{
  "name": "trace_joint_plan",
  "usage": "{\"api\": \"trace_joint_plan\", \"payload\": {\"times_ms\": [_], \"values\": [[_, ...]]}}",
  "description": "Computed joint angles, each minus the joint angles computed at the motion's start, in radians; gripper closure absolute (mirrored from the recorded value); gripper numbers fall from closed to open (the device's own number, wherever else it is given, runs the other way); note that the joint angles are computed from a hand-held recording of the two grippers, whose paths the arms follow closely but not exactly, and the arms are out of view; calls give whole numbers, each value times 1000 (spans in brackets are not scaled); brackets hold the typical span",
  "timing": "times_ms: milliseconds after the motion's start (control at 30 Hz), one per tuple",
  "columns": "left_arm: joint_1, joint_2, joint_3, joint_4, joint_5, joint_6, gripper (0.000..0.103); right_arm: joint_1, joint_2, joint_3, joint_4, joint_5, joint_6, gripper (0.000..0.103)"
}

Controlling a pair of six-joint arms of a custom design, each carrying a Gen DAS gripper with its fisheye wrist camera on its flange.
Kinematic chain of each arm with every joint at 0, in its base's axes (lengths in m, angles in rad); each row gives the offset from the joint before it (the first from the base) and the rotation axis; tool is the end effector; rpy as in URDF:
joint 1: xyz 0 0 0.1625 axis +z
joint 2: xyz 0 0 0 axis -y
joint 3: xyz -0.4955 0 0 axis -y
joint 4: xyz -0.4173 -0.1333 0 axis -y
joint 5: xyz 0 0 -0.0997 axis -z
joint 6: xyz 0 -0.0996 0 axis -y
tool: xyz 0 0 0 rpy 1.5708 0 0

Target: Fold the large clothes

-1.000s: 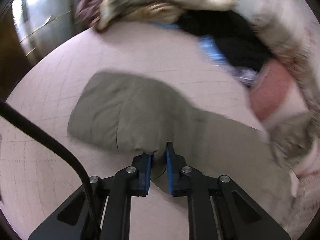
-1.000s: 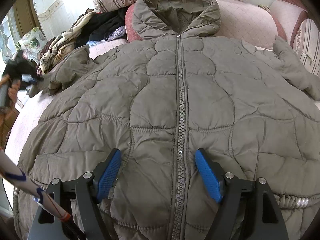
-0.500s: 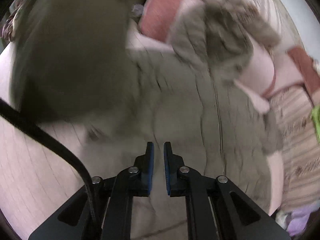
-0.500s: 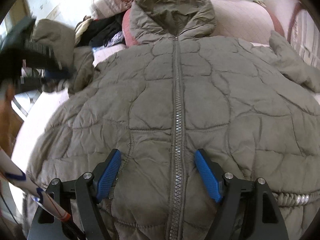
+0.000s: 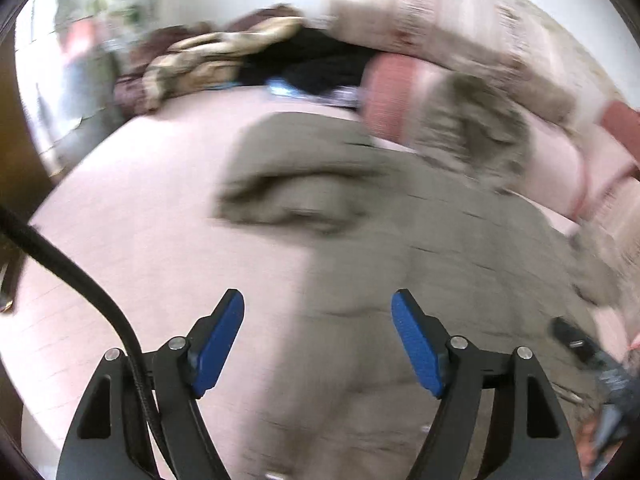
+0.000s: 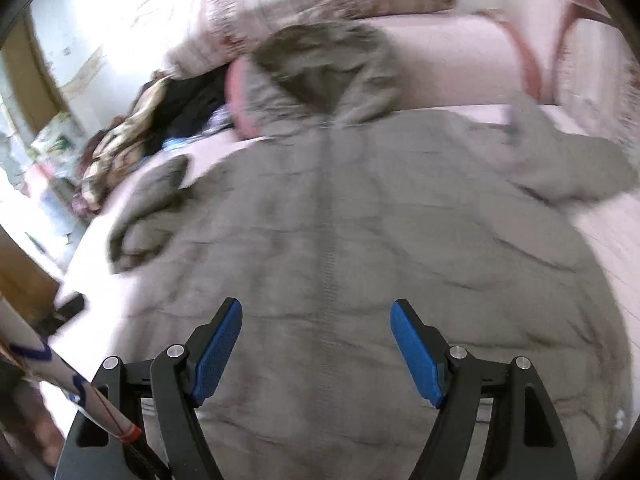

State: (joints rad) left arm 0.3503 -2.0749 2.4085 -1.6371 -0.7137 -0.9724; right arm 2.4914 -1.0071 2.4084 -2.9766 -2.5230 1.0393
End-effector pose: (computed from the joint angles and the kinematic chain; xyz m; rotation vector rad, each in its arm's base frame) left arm -0.1481 -0.2762 0.3705 0.4428 2.3611 -0.8273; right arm 0.3779 -0.2219 0.1127 -0.1461 -2.4109 1.0374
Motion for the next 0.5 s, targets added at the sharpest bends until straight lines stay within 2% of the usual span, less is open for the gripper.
{"api": "trace_joint_plan", "payload": {"times_ms": [100, 233, 300, 367, 500], "values": [[67, -20, -2, 32, 79, -18, 28, -72, 69, -80, -125, 109, -158, 22], [199, -7, -12, -89, 96, 93, 28, -171, 180, -263, -109, 152, -285, 22], [253, 4, -16, -175, 86, 159, 28, -220, 221, -323, -151, 189, -307, 21], [280, 9, -25, -205, 65, 181, 28, -267, 258, -375, -191, 245, -321, 17], [327, 31, -29, -254, 23, 210, 28, -334, 320, -447, -226, 322, -290, 17]]}}
